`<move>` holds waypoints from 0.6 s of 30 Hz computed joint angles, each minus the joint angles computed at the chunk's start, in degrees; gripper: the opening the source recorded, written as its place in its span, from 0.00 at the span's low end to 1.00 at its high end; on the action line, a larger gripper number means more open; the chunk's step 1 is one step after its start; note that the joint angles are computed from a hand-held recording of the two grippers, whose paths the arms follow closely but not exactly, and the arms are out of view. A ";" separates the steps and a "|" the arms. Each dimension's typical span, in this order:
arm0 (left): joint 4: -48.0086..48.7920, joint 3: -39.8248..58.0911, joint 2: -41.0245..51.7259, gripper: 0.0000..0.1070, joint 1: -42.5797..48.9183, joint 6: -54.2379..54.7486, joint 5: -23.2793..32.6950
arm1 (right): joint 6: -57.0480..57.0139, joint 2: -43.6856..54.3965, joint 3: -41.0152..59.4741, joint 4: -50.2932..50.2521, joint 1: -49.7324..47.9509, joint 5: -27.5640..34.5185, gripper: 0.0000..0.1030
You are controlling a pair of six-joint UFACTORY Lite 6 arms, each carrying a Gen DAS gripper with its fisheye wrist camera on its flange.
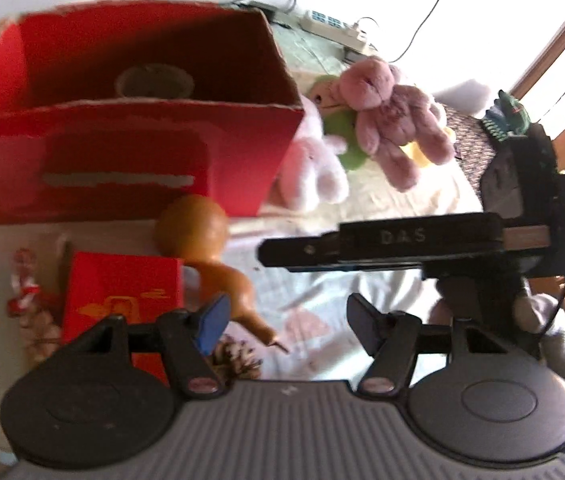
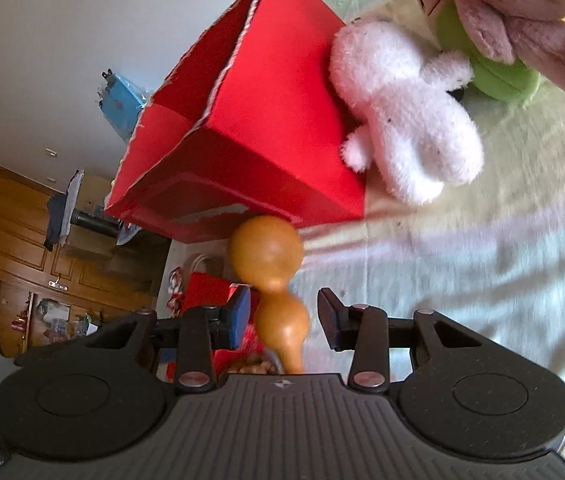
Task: Organize objects
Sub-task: 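Close the right gripper around the neck of the brown gourd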
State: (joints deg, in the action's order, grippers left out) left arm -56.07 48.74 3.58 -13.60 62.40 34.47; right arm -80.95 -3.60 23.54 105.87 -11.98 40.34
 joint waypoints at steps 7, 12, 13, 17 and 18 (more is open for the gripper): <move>5.24 4.64 7.48 0.62 -4.06 -7.24 -6.25 | 0.73 7.63 3.83 -4.62 -5.00 7.23 0.40; 8.24 8.74 13.17 0.63 -5.46 -10.95 -8.40 | -0.47 9.83 5.73 -4.62 -2.42 6.15 0.40; 8.87 9.83 14.55 0.63 -5.62 -11.70 -8.61 | -0.79 10.89 6.42 -4.29 -2.08 6.33 0.40; 8.51 11.77 16.79 0.67 -6.19 -10.58 -9.52 | -1.72 15.74 10.43 -3.21 -0.24 6.16 0.40; 8.88 12.22 17.21 0.69 -6.62 -10.69 -9.93 | -1.70 16.63 11.16 -3.21 0.17 5.98 0.40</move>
State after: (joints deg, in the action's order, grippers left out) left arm -47.19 60.96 20.79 -20.22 51.71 24.54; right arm -82.65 13.03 34.70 102.67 -11.81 46.32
